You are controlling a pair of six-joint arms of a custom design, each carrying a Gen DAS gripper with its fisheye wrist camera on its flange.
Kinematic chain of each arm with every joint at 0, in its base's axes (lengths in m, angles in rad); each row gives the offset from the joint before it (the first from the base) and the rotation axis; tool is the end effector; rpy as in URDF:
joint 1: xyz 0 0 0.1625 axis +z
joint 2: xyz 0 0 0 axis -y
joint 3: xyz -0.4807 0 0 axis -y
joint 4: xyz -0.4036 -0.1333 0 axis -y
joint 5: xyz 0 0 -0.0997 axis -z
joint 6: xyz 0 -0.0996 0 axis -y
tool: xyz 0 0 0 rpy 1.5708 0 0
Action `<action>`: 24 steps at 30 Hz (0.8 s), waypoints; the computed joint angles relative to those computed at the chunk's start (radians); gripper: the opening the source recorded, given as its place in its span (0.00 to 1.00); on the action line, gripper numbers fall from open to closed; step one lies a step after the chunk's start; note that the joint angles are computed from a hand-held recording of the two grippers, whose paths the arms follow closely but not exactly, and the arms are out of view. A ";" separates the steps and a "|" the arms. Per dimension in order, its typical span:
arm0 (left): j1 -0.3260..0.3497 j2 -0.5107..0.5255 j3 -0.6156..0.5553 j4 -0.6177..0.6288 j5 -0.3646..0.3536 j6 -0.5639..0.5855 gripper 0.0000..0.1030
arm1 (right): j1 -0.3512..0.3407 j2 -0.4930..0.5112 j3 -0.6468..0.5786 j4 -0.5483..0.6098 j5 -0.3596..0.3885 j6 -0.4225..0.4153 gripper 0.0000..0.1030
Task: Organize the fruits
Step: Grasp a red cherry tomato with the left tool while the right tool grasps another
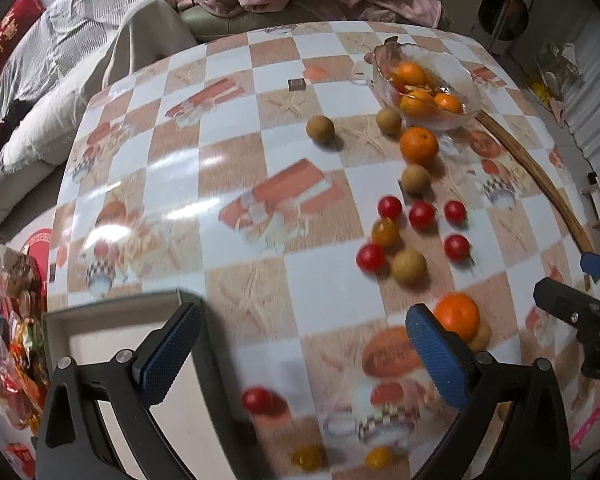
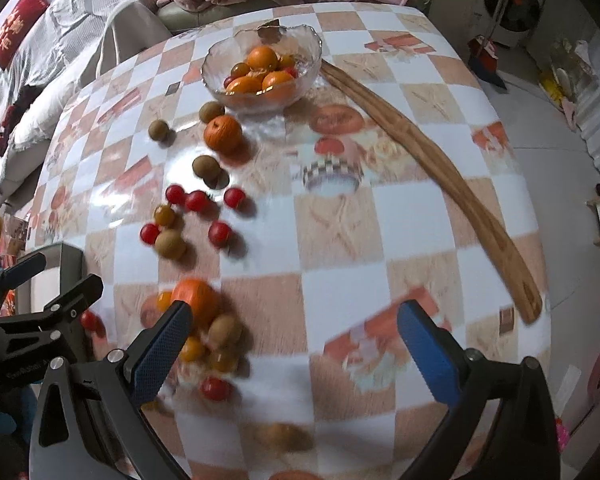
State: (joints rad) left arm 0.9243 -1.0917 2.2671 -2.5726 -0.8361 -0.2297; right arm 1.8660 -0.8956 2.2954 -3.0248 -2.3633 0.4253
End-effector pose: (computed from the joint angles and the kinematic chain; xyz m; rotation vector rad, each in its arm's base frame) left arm -0.1189 -0.4897 0.1266 0.5749 2.3303 -0.2026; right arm 0.1971 -0.4339 0.0756 -0.1821 -2.3793 0.4125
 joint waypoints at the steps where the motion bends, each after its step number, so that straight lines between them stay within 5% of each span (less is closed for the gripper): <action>1: 0.005 0.013 -0.007 -0.007 0.006 0.009 0.88 | -0.010 0.004 -0.011 0.002 0.003 -0.021 0.95; 6: 0.032 0.060 -0.039 -0.008 -0.007 0.032 0.82 | -0.059 0.025 -0.056 0.015 0.059 -0.095 0.86; 11: 0.041 0.101 -0.047 -0.036 -0.013 0.089 0.82 | -0.093 0.052 -0.090 0.033 0.129 -0.161 0.65; 21: 0.068 0.145 -0.062 -0.054 -0.028 0.164 0.82 | -0.121 0.112 -0.136 0.024 0.206 -0.277 0.61; 24: 0.073 0.152 -0.066 -0.070 -0.035 0.177 0.82 | -0.114 0.128 -0.156 0.031 0.202 -0.306 0.46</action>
State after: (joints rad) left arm 0.9975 -0.9400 2.2012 -2.6425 -0.8711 -0.0524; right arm 1.7517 -0.7674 2.1390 -2.9939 -2.1612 0.1189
